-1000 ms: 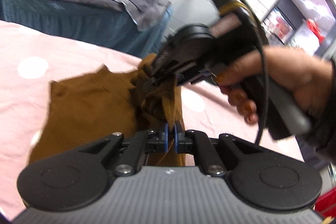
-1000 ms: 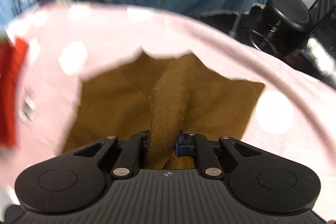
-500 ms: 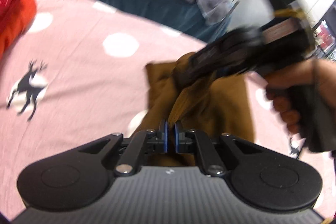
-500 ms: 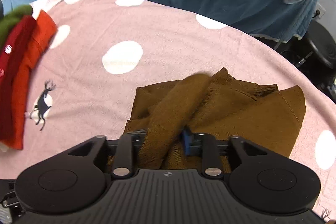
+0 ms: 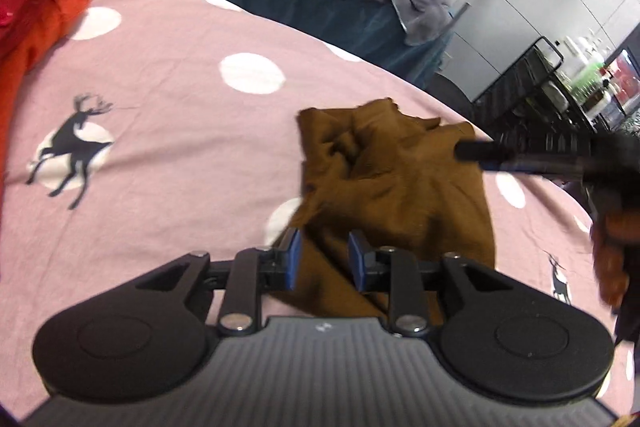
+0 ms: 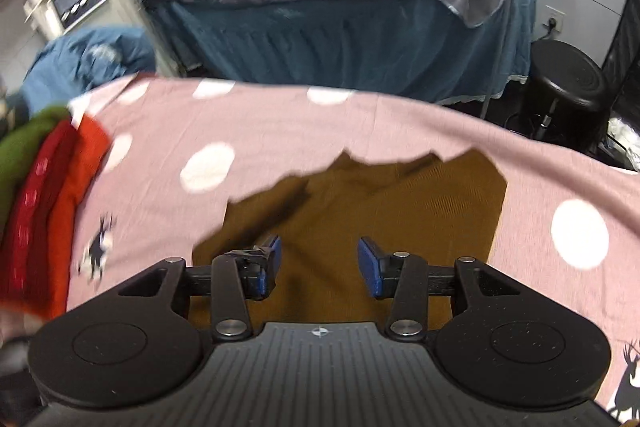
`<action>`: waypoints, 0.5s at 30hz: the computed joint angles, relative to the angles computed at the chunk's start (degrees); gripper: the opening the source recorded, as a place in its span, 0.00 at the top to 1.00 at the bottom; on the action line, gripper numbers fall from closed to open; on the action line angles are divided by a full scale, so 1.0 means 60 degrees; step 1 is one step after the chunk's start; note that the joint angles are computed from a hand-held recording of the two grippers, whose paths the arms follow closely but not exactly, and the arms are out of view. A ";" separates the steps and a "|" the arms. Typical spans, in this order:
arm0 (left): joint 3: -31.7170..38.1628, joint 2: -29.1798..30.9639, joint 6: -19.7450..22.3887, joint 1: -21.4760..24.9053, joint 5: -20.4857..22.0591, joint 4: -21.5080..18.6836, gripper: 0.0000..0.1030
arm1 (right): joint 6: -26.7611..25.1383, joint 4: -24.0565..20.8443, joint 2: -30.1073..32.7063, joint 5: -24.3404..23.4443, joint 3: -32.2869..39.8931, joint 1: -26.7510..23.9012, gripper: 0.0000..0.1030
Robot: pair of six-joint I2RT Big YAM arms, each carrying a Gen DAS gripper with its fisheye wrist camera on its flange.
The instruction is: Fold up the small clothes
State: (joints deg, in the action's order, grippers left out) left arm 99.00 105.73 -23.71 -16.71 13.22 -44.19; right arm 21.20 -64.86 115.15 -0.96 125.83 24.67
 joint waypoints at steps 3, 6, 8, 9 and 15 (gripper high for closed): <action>0.0004 0.0005 -0.0211 -0.0077 -0.0264 -0.0147 0.63 | -0.0812 0.0518 -0.0532 0.0024 -0.0960 0.0261 0.29; -0.0156 -0.0056 -0.0164 -0.0088 -0.0341 0.0020 0.62 | -0.1675 0.0937 -0.0781 0.0146 -0.1477 0.0508 0.29; -0.0237 -0.0067 0.0255 -0.0109 -0.0246 0.0364 0.56 | -0.1575 0.0471 -0.0495 0.0323 -0.1068 0.0559 0.29; -0.0258 -0.0050 0.0598 -0.0145 -0.0274 0.0582 0.51 | -0.1360 0.0246 -0.0379 0.0255 -0.0891 0.0504 0.29; 0.0559 0.0638 0.2893 -0.0297 0.0249 0.0413 0.68 | -0.0510 0.0236 -0.0476 0.0106 -0.0994 0.0419 0.29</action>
